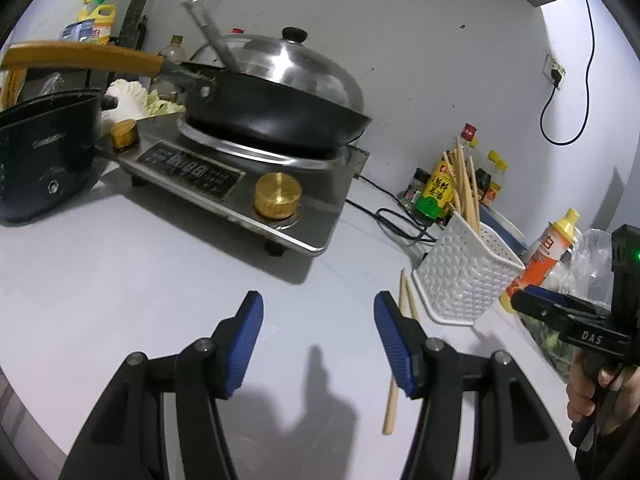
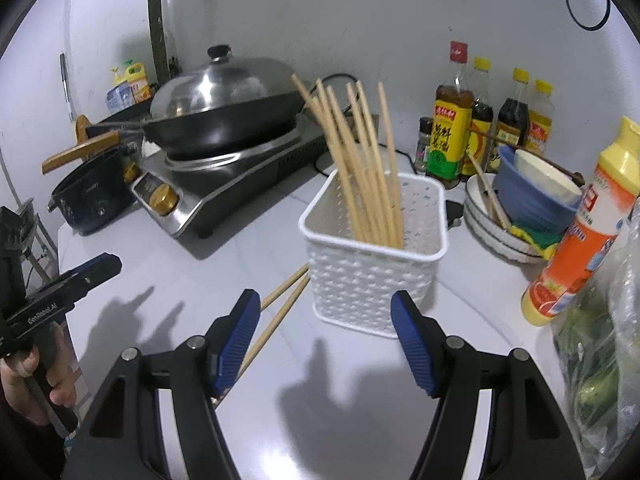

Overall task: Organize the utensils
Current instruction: 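Withdraw both open tools from the basket toward the loose chopsticks, then close the right tool on a loose wooden chopstick on the counter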

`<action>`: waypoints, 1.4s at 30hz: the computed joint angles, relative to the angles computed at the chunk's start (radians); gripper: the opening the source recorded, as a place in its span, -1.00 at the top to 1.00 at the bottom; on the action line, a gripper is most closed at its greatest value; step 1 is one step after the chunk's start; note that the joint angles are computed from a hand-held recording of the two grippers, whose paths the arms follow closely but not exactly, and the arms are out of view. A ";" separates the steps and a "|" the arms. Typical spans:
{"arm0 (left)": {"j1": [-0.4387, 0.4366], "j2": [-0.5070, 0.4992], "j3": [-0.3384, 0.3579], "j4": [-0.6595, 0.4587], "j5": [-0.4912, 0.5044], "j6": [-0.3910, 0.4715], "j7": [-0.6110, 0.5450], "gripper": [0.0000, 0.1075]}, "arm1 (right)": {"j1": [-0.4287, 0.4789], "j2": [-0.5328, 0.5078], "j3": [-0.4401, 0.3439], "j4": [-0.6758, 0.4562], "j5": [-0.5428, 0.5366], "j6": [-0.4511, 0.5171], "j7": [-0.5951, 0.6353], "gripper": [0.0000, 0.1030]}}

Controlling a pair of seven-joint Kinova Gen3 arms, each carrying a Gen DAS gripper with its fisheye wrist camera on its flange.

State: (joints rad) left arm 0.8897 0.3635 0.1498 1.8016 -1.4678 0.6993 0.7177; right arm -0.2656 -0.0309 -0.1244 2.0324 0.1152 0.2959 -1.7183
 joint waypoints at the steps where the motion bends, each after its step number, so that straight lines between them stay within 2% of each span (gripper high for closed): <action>1: 0.001 -0.003 0.000 0.007 0.003 0.003 0.004 -0.07 | -0.001 0.006 -0.008 0.001 0.026 0.001 -0.029 -0.28; 8: -0.007 -0.026 0.012 0.073 -0.005 0.027 0.064 -0.07 | -0.047 0.061 -0.015 -0.002 0.137 0.005 -0.153 -0.28; 16: -0.038 -0.062 0.039 0.146 -0.037 0.030 0.137 -0.07 | -0.148 0.147 0.024 -0.028 0.239 0.017 -0.307 -0.25; 22: -0.058 -0.078 0.059 0.193 -0.076 0.048 0.224 -0.07 | -0.192 0.203 0.047 -0.065 0.234 0.045 -0.324 0.18; 24: -0.062 -0.079 0.069 0.205 -0.087 0.062 0.255 -0.07 | -0.195 0.226 0.050 -0.077 0.219 0.055 -0.317 0.44; 26: -0.070 -0.078 0.079 0.206 -0.084 0.062 0.252 -0.07 | -0.207 0.242 0.060 -0.086 0.217 0.069 -0.322 0.58; 29: -0.079 -0.075 0.085 0.205 -0.077 0.049 0.243 -0.07 | -0.203 0.259 0.052 -0.093 0.195 0.086 -0.299 0.64; 34: -0.069 -0.069 0.090 0.202 -0.089 0.063 0.271 -0.07 | -0.241 0.259 0.067 -0.084 0.234 0.092 -0.288 0.75; 42: -0.049 -0.040 0.084 0.116 0.004 0.062 0.117 -0.07 | -0.209 0.227 0.049 -0.032 0.205 0.044 -0.214 0.88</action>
